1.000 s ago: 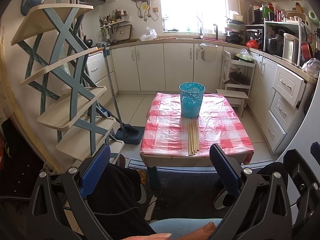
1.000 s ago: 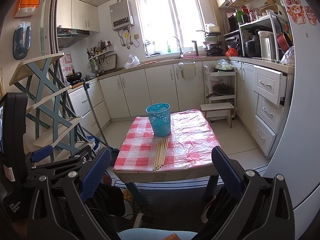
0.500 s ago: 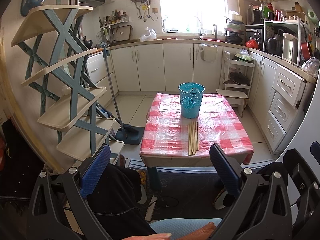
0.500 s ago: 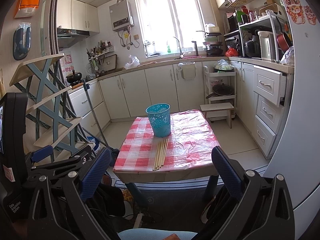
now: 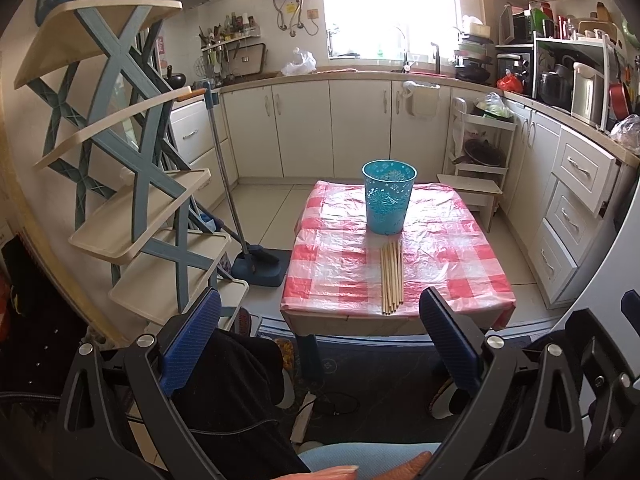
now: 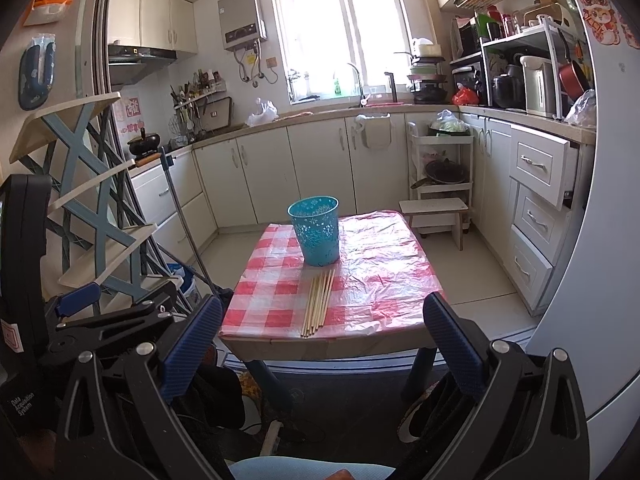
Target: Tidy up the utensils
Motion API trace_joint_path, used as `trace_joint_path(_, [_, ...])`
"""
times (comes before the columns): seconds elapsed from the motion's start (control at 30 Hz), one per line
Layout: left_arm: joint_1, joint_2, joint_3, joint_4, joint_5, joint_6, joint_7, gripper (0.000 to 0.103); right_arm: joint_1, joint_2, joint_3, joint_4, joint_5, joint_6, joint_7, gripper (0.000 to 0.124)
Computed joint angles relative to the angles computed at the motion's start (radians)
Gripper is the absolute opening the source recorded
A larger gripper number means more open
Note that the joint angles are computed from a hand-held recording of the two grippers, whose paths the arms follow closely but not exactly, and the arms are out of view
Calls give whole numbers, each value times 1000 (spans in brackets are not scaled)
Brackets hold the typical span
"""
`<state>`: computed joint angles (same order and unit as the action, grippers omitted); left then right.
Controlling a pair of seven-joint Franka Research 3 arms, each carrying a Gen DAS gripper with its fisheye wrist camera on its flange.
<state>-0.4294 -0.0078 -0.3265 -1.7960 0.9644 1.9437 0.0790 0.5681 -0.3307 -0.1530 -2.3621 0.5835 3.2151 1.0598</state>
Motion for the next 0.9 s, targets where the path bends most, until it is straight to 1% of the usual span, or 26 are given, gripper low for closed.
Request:
trace_joint_path(0.03, [4, 6, 4, 4, -1, 4, 3, 95, -63, 19, 51, 7, -30, -7, 17, 97])
trace_joint_path(0.07, [10, 19, 11, 11, -3, 11, 11, 95, -103, 46, 80, 26, -52, -24, 34, 97])
trace_joint_path(0.1, [14, 35, 16, 23, -7, 14, 18, 95, -119, 82, 85, 58, -59, -40, 45, 97])
trace_joint_path(0.13, [19, 50, 24, 33, -15, 25, 30, 95, -158, 115, 111, 89, -80, -69, 71, 97])
trace_joint_path(0.2, [31, 78, 42, 49, -36, 58, 60, 95, -214, 182, 150, 150, -119, -106, 113, 97])
trace_joint_path(0.27, [39, 109, 58, 71, -50, 79, 88, 95, -248, 235, 173, 201, -143, -148, 157, 97])
trace_joint_path(0.3, [47, 125, 68, 80, -65, 96, 107, 95, -270, 278, 186, 241, -183, -160, 193, 97])
trace_joint_path(0.4, [71, 169, 97, 100, -118, 146, 146, 95, -291, 369, 201, 321, -265, -187, 274, 97])
trace_joint_path(0.43, [81, 180, 108, 97, -131, 177, 154, 95, -292, 413, 197, 363, -302, -197, 301, 97])
trace_joint_path(0.53, [99, 221, 130, 111, -168, 216, 175, 95, -255, 543, 143, 488, -463, -244, 424, 97])
trace_joint_path(0.63, [116, 259, 152, 120, -191, 259, 199, 95, -248, 678, 129, 626, -504, -311, 454, 96])
trace_joint_path(0.7, [122, 280, 165, 121, -195, 285, 202, 95, -253, 769, 135, 731, -499, -377, 455, 84])
trace_joint_path(0.73, [125, 292, 169, 127, -204, 292, 207, 95, -262, 825, 145, 797, -489, -412, 447, 80])
trace_joint_path(0.8, [137, 319, 182, 142, -223, 312, 224, 95, -258, 912, 140, 908, -490, -477, 454, 71])
trace_joint_path(0.83, [138, 326, 188, 143, -221, 329, 221, 95, -259, 972, 143, 990, -487, -524, 455, 65])
trace_joint_path(0.9, [144, 328, 205, 120, -195, 404, 192, 95, -261, 1058, 148, 1106, -481, -582, 455, 55])
